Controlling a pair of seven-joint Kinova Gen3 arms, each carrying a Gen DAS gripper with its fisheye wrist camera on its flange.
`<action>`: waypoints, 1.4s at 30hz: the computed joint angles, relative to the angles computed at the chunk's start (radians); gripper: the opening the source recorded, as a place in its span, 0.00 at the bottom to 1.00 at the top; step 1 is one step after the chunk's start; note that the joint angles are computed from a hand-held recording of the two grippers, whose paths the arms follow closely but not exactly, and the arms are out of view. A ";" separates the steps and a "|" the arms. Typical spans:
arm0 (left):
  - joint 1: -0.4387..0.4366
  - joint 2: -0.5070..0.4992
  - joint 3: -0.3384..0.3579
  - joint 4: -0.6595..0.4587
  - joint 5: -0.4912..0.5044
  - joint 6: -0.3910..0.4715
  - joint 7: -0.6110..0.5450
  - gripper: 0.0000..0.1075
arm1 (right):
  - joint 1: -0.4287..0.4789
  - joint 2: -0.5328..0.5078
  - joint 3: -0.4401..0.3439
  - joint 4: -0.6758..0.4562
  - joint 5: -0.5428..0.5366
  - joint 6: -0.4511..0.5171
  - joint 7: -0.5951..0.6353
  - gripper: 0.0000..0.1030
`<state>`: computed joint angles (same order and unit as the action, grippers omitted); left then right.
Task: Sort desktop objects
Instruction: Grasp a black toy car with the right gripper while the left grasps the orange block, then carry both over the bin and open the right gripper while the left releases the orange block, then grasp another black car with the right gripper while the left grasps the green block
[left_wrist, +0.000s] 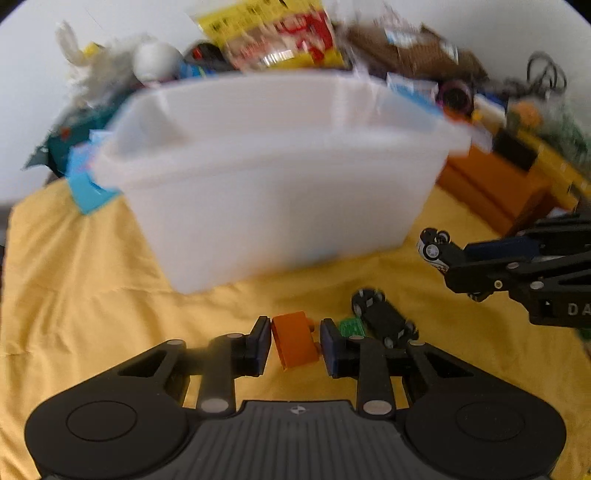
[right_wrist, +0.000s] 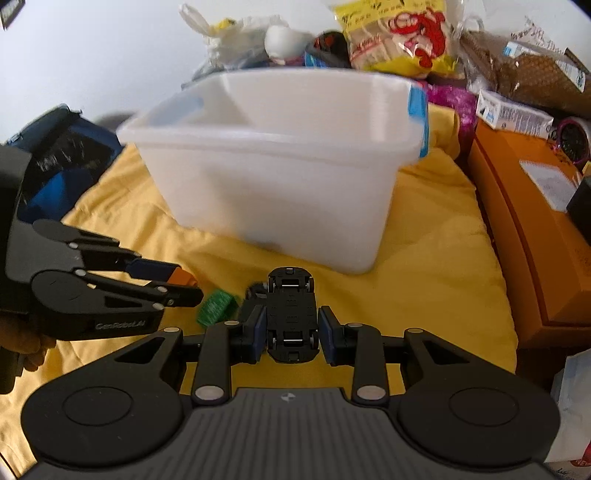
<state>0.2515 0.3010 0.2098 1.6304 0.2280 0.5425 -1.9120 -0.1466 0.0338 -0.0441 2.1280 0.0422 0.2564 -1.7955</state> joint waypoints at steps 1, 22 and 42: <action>-0.026 -0.018 0.013 0.004 0.027 -0.001 -0.013 0.30 | 0.001 -0.007 -0.001 0.002 -0.015 -0.011 0.011 0.33; 0.009 0.169 -0.109 -0.620 0.035 0.387 0.104 0.31 | 0.105 0.067 0.043 -0.371 -0.328 0.181 0.318 0.33; 0.042 0.055 -0.136 -0.333 0.066 0.227 0.031 0.58 | 0.138 0.090 -0.018 -0.362 -0.248 0.189 0.235 0.47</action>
<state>0.2932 0.3560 0.0733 1.2969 0.2940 0.7693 -1.8811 -0.0084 0.1235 -0.0623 1.7656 -0.2055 0.4456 -1.5608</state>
